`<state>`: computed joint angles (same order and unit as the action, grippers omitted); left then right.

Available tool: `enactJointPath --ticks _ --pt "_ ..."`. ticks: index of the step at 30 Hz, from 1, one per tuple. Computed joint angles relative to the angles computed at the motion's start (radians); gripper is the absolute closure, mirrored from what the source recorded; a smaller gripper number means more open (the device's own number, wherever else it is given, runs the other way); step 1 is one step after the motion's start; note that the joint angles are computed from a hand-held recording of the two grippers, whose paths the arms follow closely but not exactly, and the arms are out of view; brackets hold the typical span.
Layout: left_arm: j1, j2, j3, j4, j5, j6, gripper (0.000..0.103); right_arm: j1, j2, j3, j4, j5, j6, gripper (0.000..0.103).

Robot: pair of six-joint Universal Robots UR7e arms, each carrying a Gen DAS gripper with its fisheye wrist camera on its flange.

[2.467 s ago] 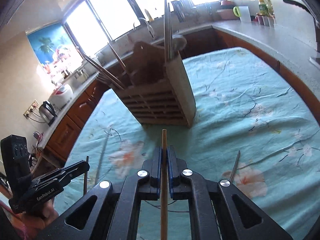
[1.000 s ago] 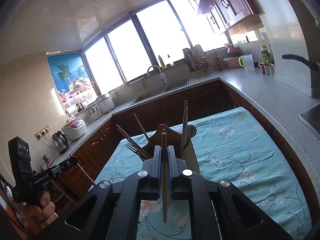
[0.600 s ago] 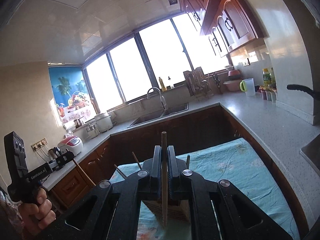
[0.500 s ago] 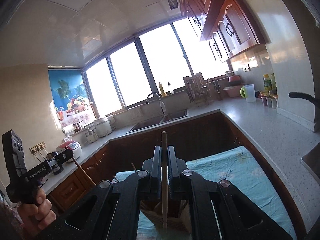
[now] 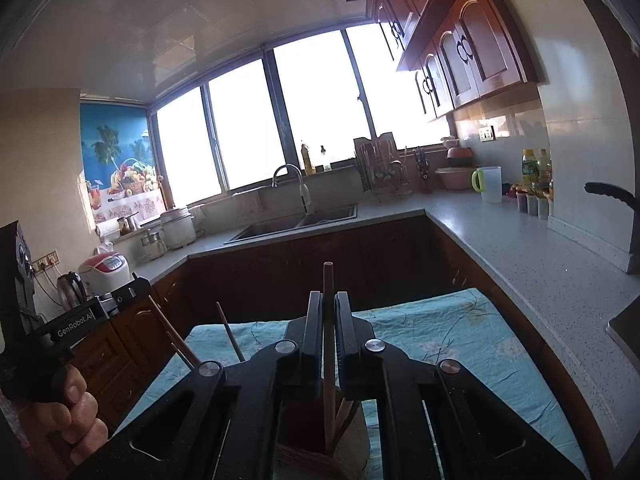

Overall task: Organize utensils
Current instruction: 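Carry both held wooden chopsticks up to the caddy and lower them in, then open both tools to release the chopsticks into the caddy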

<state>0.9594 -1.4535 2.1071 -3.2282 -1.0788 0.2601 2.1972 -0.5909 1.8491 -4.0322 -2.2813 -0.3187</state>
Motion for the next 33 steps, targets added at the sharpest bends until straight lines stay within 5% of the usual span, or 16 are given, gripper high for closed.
enactJointPath --ticks 7,27,28,31,33 --pt "0.034 0.003 0.045 0.033 -0.015 -0.009 0.098 -0.046 0.002 0.045 0.040 0.023 0.108 0.097" --pt "0.033 -0.006 0.039 0.080 0.006 -0.023 0.096 -0.063 -0.043 0.073 0.130 0.047 0.203 0.091" --pt "0.033 -0.014 0.039 0.091 -0.003 -0.034 0.095 -0.063 -0.045 0.076 0.132 0.043 0.212 0.088" --pt "0.026 -0.046 0.056 0.092 -0.006 -0.057 0.081 -0.059 -0.052 0.093 0.104 0.041 0.227 0.037" --pt "0.017 -0.070 0.079 0.076 0.006 -0.065 0.064 -0.049 -0.050 0.105 0.046 0.034 0.212 0.029"
